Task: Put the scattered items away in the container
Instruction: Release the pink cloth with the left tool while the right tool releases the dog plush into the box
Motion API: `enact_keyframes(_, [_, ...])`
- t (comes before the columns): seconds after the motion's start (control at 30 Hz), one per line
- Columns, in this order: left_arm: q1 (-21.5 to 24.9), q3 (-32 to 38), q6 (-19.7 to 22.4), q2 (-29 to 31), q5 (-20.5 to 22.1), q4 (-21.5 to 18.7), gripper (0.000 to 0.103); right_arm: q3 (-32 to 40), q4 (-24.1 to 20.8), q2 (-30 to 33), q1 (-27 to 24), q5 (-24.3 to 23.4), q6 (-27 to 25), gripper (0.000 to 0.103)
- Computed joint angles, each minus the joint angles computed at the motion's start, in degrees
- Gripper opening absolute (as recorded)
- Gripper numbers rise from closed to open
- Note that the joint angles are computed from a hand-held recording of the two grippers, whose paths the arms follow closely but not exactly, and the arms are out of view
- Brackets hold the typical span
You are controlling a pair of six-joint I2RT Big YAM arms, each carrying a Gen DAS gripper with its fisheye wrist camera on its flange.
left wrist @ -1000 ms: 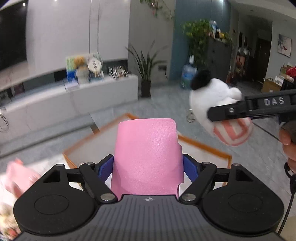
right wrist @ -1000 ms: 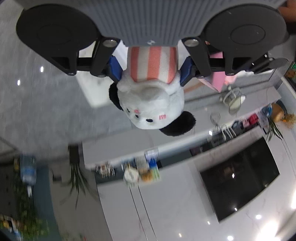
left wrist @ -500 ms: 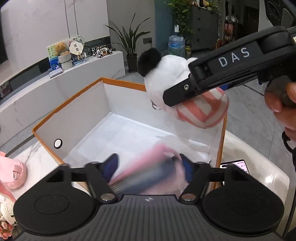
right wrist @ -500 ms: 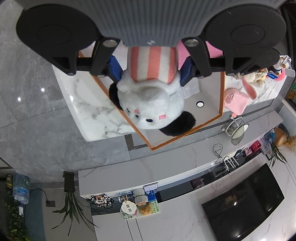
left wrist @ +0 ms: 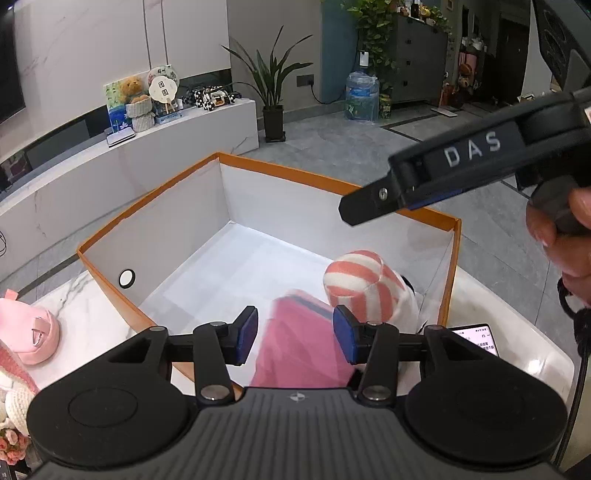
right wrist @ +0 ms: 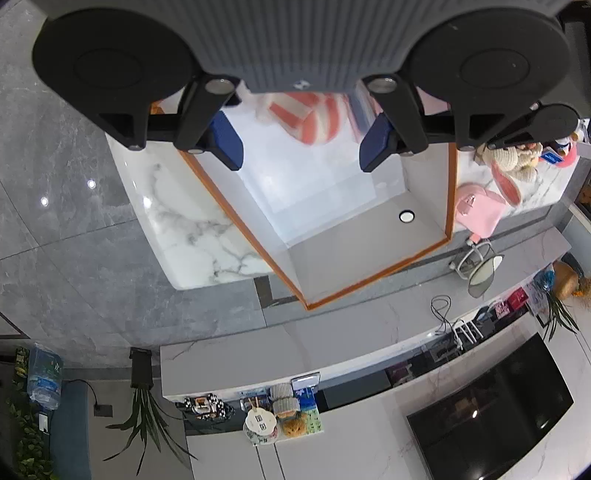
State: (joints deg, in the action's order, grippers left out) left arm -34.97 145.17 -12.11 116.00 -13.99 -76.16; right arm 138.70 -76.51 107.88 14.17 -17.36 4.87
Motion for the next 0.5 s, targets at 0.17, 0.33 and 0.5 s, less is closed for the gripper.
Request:
enact_keyframes(0.17, [-0.04, -0.91, -0.33, -0.79, -0.07, 0.38, 0.054, 0.56, -0.08, 0.32, -0.03, 0.55, 0.68, 0.072])
enact_keyframes(0.33, [0.00, -3.20, -0.30, -2.74, -0.39, 1.95, 0.054, 0.76, 1.11, 0.23, -0.02, 1.18, 2.30, 0.072])
enact_keyframes(0.5, [0.40, -6.84, -0.60, -5.79, -1.27, 3.75, 0.054, 1.85, 1.45, 0.58, 0.68, 1.41, 2.90, 0.072])
